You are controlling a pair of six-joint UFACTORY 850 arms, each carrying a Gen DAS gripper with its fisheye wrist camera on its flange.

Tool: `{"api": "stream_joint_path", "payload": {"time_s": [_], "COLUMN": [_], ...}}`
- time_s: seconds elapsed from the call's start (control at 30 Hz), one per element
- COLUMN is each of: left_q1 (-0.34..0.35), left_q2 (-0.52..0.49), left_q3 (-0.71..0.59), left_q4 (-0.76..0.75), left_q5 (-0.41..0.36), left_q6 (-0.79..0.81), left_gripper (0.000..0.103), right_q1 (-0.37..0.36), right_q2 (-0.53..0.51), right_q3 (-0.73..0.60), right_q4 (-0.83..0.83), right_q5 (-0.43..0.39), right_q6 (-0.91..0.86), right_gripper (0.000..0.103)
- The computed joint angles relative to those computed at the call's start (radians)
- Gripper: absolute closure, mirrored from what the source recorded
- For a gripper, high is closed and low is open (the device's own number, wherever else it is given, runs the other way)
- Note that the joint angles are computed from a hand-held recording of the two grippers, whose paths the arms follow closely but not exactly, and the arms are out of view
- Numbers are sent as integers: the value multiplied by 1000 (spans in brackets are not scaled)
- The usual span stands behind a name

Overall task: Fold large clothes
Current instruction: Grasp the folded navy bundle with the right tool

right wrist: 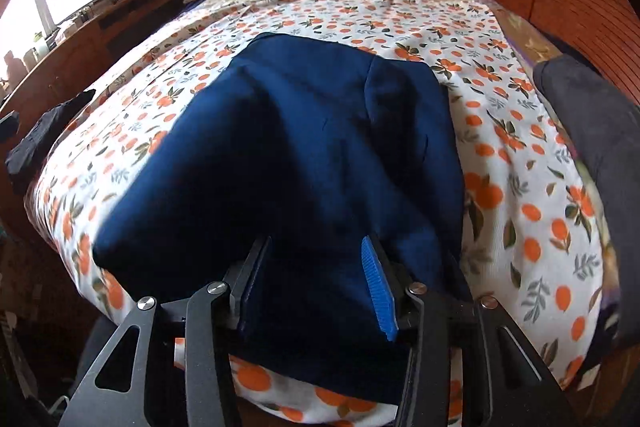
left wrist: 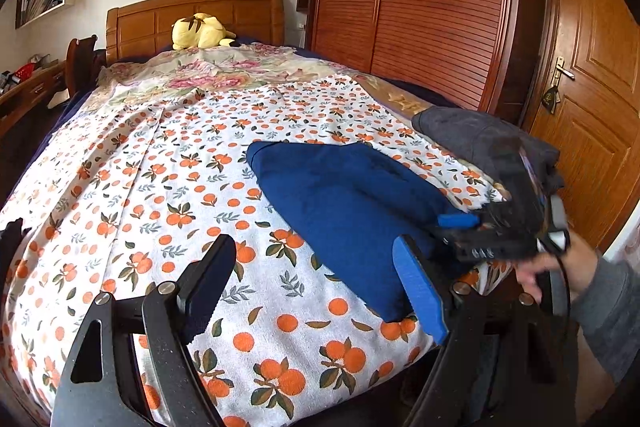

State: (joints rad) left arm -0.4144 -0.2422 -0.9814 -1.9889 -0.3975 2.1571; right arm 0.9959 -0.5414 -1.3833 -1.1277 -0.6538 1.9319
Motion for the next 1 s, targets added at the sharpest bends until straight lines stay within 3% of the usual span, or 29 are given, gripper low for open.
{"api": "stream_joint_path", "payload": {"time_s": [0.07, 0.2, 0.53, 0.87, 1.0], "left_q1": [-6, -19, -28, -22, -26], "left_q2": [-31, -109, -296, -460, -555], "left_q3": [-19, -81, -277, -516, -665], "left_q4": [-11, -44, -2, 269, 507], "left_q5": [7, 20, 39, 67, 61], "left_q6": [19, 47, -9, -252, -509], "left_gripper": [22, 22, 22, 22, 26], "right_q1": [17, 38, 101, 17, -8], "right_q2": [21, 41, 74, 58, 63], "right_q3": [47, 83, 169, 234, 245], "right_q4": [-120, -197, -212, -408, -486], "right_q5": [-17, -63, -253, -44, 8], "right_q6": [130, 229, 323, 613, 713], "right_gripper": [56, 54, 47, 41, 41]}}
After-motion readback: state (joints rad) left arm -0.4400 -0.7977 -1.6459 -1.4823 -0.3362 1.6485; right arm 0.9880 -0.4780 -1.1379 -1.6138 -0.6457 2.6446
